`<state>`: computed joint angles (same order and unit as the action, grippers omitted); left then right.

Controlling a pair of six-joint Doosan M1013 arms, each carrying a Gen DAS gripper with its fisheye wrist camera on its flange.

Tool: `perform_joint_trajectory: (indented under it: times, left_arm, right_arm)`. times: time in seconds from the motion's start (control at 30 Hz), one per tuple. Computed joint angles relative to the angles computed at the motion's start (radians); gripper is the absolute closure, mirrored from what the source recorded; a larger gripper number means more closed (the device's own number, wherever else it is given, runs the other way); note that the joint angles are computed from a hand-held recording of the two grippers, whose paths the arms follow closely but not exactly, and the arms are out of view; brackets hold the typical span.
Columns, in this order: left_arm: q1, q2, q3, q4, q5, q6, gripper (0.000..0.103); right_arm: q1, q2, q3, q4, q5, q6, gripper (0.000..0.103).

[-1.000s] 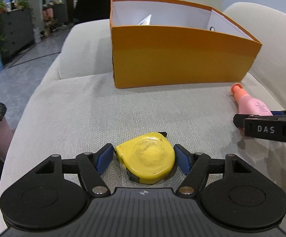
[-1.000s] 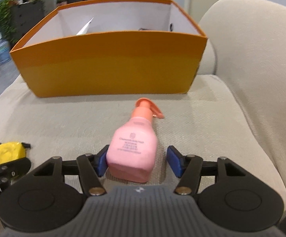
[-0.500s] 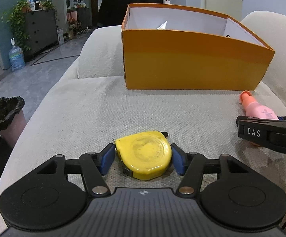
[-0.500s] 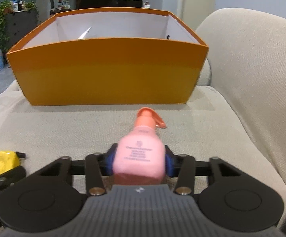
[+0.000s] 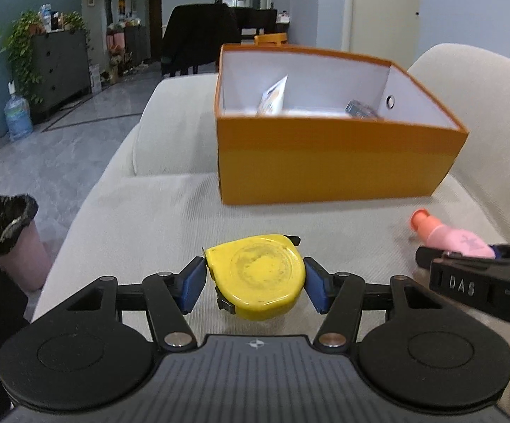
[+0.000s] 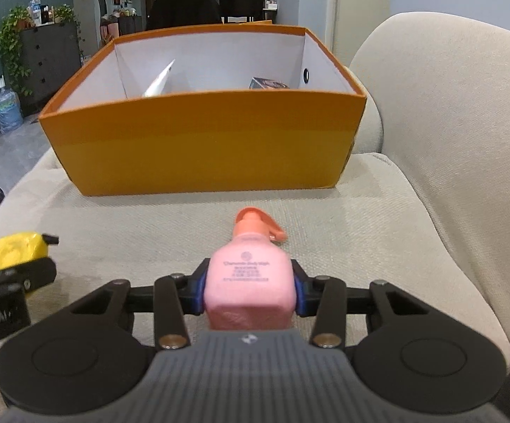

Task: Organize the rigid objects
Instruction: 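Lift and carry the tape measure and pink bottle with both tools into the shoebox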

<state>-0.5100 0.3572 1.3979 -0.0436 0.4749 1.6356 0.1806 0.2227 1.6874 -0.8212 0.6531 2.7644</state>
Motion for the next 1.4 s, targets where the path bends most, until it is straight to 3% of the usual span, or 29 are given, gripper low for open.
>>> perform_joint_trajectory:
  times: [0.23, 0.33, 0.53, 0.83, 1.13, 1.4]
  left_arm:
    - [0.0, -0.009, -0.028, -0.077, -0.008, 0.098, 0.035]
    - [0.004, -0.006, -0.061, -0.156, 0.035, 0.187, 0.035]
    - [0.008, -0.01, -0.129, -0.279, 0.086, 0.338, 0.035]
    - [0.01, 0.018, -0.24, -0.368, 0.087, 0.428, 0.035]
    - [0.015, 0.154, -0.43, -0.298, 0.164, 0.355, 0.035]
    - [0.024, 0.233, -0.518, -0.255, 0.219, 0.317, 0.035]
  right_arm:
    - [0.002, -0.046, 0.018, -0.001, -0.023, -0.001, 0.06]
    - [-0.001, -0.07, 0.022, -0.009, -0.035, 0.002, 0.059]
    - [-0.016, -0.131, 0.01, 0.049, -0.084, -0.088, 0.059]
    - [-0.041, -0.167, -0.055, 0.035, -0.131, -0.207, 0.059]
    - [-0.088, -0.109, -0.134, 0.111, -0.172, -0.365, 0.059]
    - [-0.139, -0.023, -0.215, 0.331, -0.17, -0.603, 0.059]
